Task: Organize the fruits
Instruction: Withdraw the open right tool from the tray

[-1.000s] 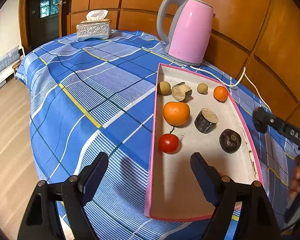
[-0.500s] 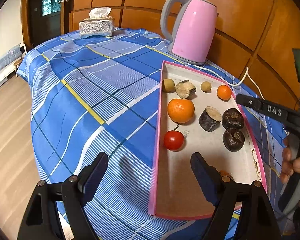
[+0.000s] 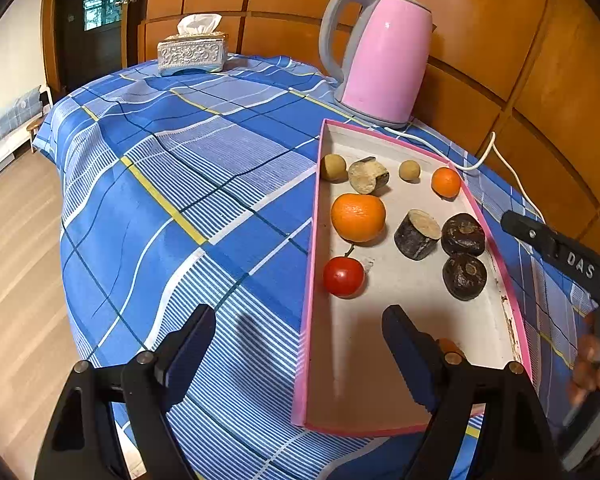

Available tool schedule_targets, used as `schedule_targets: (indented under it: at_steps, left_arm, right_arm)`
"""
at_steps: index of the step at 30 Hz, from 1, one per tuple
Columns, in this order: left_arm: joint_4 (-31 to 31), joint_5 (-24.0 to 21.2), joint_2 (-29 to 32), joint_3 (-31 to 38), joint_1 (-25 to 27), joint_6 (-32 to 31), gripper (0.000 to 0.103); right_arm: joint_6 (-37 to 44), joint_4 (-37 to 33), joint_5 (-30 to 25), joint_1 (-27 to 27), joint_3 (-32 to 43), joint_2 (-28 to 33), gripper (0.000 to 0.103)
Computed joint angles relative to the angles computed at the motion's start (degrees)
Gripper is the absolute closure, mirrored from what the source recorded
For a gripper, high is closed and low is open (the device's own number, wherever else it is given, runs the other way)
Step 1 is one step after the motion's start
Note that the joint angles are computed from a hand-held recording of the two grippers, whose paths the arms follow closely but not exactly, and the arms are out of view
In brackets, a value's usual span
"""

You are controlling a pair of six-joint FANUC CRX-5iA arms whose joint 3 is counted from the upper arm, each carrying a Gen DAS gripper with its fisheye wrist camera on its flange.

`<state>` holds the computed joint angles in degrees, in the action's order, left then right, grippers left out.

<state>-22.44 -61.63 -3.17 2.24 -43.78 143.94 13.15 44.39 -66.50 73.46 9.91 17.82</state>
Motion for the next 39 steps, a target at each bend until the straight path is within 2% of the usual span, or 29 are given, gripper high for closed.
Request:
schedule_targets:
  at_steps: [8, 19, 20, 23, 24, 35, 39]
  left_arm:
    - [-1.3, -0.5, 0.2, 0.8, -1.2, 0.0, 0.013]
    - [-5.7, -2.3, 0.3, 2.7, -4.1, 2.2, 0.001]
    - [-6.4, -2.8, 0.4, 3.0, -4.5, 2.5, 0.001]
    - [-7.4, -3.4, 0.5, 3.5, -5.2, 2.8, 0.000]
    - [-7.8, -3.6, 0.4, 3.6, -5.5, 3.0, 0.000]
    - [-12.6, -3.7, -0.5, 5.0, -8.9, 4.2, 0.000]
    - [-13.1, -5.7, 0.5, 6.3, -9.3, 4.5, 0.000]
  right_arm:
    - [-6.0, 2.5, -3.2, 2.6, -3.1, -1.8, 0.072]
    - [-15.8, 5.2, -11.2, 7.3, -6.4, -3.1, 0.064]
    - [-16.4, 5.2, -11.7, 7.6, -6.6, -3.2, 0.062]
    - [-18.1, 5.1, -12.7, 8.3, -7.0, -3.3, 0.045]
    - [-18.7, 5.3, -13.0, 8.7, -7.3, -3.4, 0.043]
    - [-19.0, 6.7, -15.4, 10.4, -7.2, -2.8, 0.042]
    - [-19.1, 6.8, -15.7, 10.5, -7.1, -2.9, 0.042]
